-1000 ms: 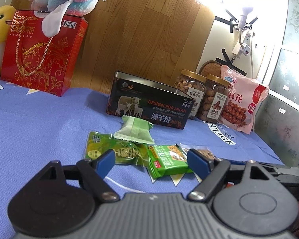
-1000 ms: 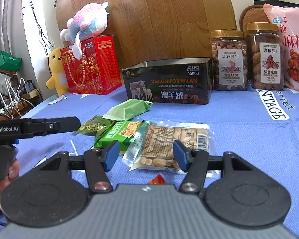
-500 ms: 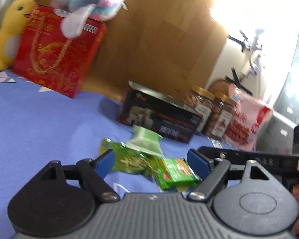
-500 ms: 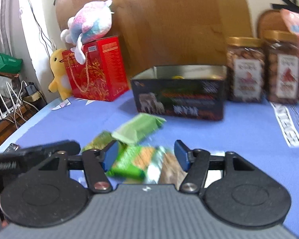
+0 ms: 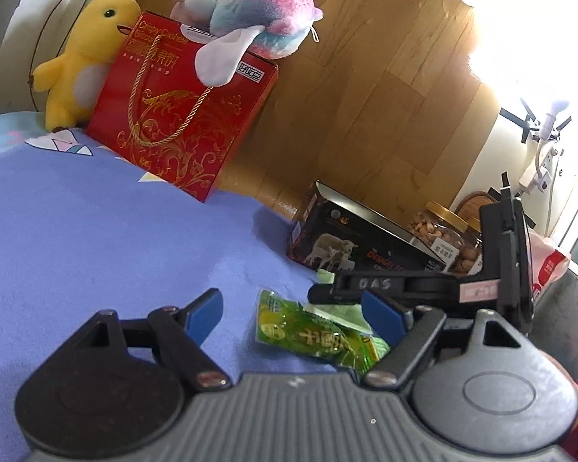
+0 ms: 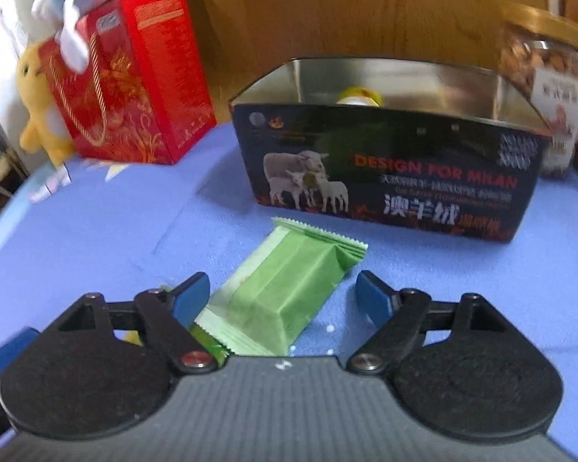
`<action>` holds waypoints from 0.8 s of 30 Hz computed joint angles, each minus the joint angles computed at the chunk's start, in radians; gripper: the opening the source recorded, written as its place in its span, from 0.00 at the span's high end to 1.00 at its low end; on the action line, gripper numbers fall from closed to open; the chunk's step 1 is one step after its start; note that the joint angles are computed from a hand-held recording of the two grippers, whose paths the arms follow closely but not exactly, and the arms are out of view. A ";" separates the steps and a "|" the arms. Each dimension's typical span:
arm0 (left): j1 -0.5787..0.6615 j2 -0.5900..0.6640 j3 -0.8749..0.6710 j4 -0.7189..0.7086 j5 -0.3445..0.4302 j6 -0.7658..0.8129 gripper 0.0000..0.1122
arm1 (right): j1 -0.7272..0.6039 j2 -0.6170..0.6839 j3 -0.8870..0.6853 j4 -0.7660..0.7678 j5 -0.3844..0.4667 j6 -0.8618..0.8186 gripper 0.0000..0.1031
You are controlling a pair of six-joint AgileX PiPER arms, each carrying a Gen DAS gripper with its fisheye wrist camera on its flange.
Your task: Organize snacks
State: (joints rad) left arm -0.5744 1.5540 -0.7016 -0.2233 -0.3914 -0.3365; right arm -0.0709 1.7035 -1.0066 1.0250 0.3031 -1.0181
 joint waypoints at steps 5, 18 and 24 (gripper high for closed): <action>0.001 -0.001 0.002 0.009 0.001 -0.015 0.27 | -0.070 -0.037 0.045 0.121 0.077 -0.191 0.42; 0.054 0.001 0.003 0.125 0.028 -0.202 0.27 | -0.490 -0.249 0.206 0.083 0.797 -0.770 0.41; 0.026 0.004 -0.010 0.075 0.047 -0.111 0.27 | -0.514 -0.336 0.380 0.174 0.619 -1.003 0.37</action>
